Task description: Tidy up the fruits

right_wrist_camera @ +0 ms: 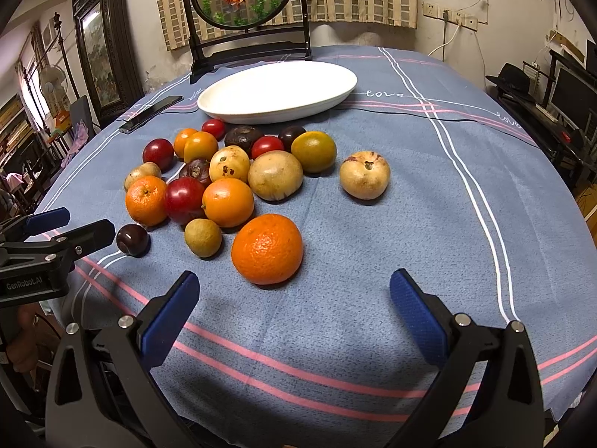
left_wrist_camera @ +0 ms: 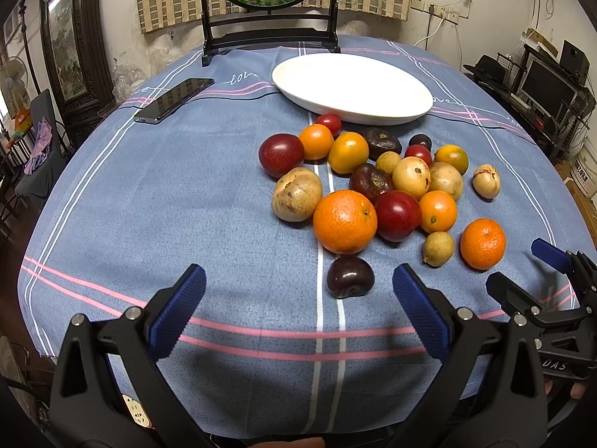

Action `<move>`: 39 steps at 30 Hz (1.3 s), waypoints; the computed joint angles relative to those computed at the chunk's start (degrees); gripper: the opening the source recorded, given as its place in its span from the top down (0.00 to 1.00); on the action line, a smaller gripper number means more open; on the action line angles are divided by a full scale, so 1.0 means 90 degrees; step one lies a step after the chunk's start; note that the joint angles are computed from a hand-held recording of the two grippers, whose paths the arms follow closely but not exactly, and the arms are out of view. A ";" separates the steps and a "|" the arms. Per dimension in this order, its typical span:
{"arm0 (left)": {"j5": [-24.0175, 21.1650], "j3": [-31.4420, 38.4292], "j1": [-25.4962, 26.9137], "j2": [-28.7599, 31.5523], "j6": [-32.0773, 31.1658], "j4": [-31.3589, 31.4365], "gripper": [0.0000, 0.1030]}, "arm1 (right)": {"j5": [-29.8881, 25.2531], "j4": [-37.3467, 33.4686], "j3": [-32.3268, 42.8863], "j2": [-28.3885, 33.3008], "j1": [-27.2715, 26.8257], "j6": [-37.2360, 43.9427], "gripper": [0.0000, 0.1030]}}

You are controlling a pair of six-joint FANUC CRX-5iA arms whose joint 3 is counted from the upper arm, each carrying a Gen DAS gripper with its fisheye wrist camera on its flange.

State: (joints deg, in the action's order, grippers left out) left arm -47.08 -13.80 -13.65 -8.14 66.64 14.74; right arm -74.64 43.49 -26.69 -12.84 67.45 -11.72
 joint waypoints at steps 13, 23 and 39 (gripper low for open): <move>0.0041 -0.0098 0.0090 0.0010 -0.0198 0.0098 0.02 | 0.0012 -0.0302 0.0162 0.0127 -0.0106 0.0476 0.01; -0.0422 -0.0097 0.0317 0.0333 -0.1008 0.0742 0.02 | 0.0328 -0.0589 0.0422 0.0312 -0.0580 0.1296 0.39; -0.0616 0.0198 0.0069 0.0663 -0.0909 0.0650 0.28 | 0.0774 -0.0150 -0.0163 -0.0269 -0.0296 0.0896 0.57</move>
